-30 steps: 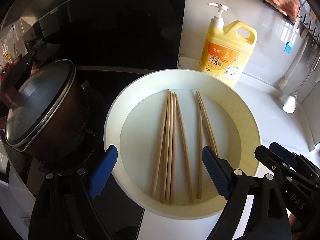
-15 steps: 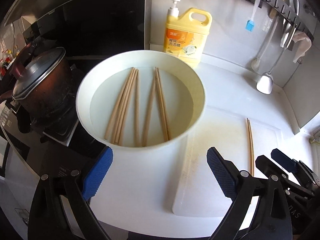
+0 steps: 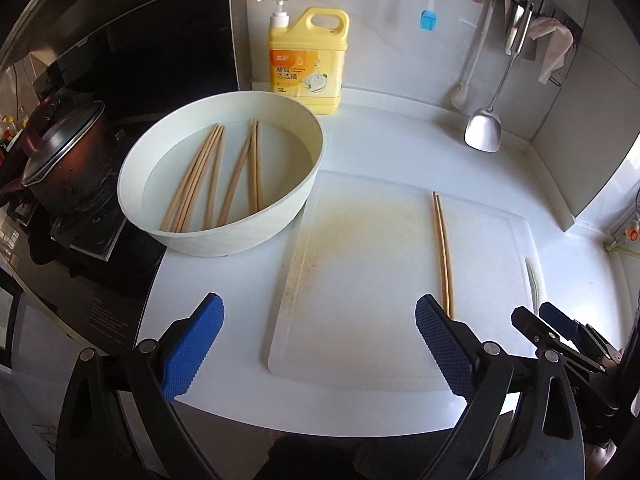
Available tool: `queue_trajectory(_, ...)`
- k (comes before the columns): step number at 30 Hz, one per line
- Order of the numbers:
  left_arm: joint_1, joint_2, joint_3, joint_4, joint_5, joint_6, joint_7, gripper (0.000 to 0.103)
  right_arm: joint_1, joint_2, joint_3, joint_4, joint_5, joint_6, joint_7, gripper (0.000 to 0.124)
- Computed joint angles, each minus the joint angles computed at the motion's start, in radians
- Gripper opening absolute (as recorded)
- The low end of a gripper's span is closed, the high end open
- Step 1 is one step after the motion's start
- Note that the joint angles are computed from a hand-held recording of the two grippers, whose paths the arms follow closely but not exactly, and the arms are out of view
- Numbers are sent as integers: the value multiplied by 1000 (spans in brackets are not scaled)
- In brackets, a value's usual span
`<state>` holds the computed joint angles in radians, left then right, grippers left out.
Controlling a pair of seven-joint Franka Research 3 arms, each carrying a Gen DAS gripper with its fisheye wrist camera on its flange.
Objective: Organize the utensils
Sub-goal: 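Position both open tools around a single chopstick on the board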
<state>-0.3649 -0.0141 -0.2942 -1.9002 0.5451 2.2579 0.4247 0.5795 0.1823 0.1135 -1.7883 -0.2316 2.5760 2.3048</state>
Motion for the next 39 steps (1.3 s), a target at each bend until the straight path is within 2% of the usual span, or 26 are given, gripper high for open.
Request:
queue_trajectory(7,11,46,17,-18,71,138,34,96,33,47,-37,15,-132,-1,180,59)
queue_trajectory(10,13,73,27,-22,112,176,3,96,50,87,-54,51,-181,0,224,59)
queue_trajectory(14,15,115,40,-19,102,221,-12,96,61,142,-69,108,-183,5,238,59)
queue_trajectory(18,0,155,56,0,151,218,-83,96,85,187,-97,152,-218,18,242,59)
queue_trajectory(21,-6,165,68,-9,188,248,-144,96,88,214,-105,173,-207,41,222,59)
queue_trajectory(25,-23,179,77,-1,264,226,-192,96,110,238,-130,193,-225,41,225,59)
queue_trajectory(33,-20,187,77,-4,261,232,-197,96,116,254,-138,201,-200,52,208,59)
queue_trajectory(39,-22,191,76,-7,252,230,-188,96,133,265,-149,220,-217,17,206,59)
